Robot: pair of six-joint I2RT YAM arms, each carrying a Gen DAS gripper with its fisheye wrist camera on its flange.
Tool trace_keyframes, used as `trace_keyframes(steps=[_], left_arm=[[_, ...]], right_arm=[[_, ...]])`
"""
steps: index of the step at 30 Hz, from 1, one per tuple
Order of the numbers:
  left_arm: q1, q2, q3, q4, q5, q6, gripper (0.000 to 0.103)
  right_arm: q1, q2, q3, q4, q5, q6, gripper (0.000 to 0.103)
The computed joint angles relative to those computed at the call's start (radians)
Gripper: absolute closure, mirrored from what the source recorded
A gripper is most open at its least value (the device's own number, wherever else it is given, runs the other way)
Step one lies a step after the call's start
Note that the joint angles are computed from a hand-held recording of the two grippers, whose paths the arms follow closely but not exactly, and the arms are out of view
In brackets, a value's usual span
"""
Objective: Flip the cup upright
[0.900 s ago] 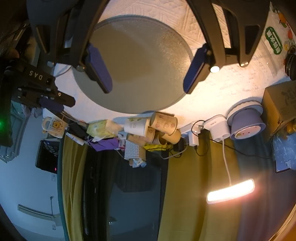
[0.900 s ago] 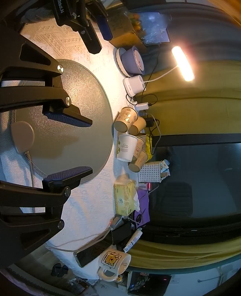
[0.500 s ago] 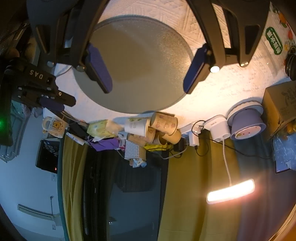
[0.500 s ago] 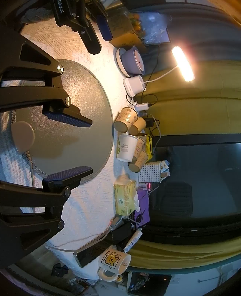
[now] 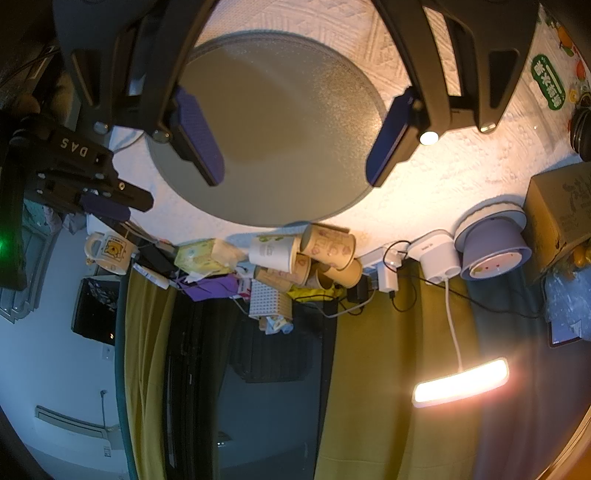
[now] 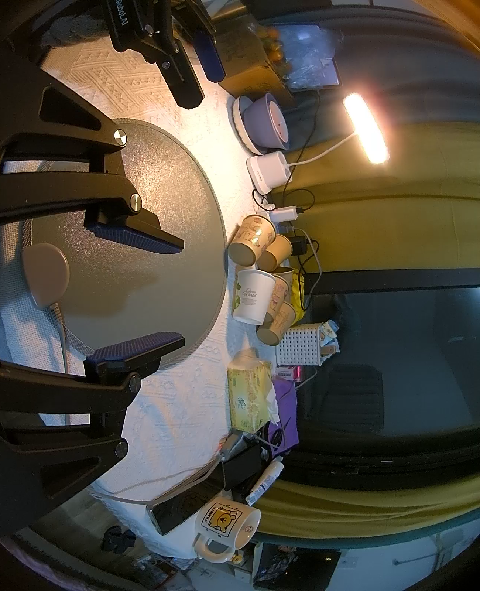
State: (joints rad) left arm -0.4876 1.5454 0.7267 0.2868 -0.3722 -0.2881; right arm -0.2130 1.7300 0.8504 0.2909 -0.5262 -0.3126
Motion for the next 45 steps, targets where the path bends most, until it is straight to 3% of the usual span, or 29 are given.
trace_keyframes(steps=[11, 19, 27, 32, 45], left_arm=[[-0.003, 0.017, 0.005, 0.0, 0.005, -0.012, 0.023], [0.072, 0.151, 0.127, -0.05, 0.082, -0.035, 0.023], [0.179, 0.382, 0.413, -0.199, 0.242, -0.109, 0.023], [0.213, 0.541, 0.65, -0.328, 0.283, -0.148, 0.023], [0.299, 0.878, 1.215, -0.629, 0.376, -0.365, 0.023]], right_arm=[[0.006, 0.01, 0.016, -0.011, 0.008, -0.005, 0.056], [0.029, 0.116, 0.141, -0.084, 0.053, -0.047, 0.056], [0.065, 0.339, 0.444, -0.243, 0.083, -0.101, 0.056], [0.08, 0.468, 0.654, -0.346, 0.08, -0.121, 0.056], [0.12, 0.852, 1.399, -0.755, 0.069, -0.181, 0.056]])
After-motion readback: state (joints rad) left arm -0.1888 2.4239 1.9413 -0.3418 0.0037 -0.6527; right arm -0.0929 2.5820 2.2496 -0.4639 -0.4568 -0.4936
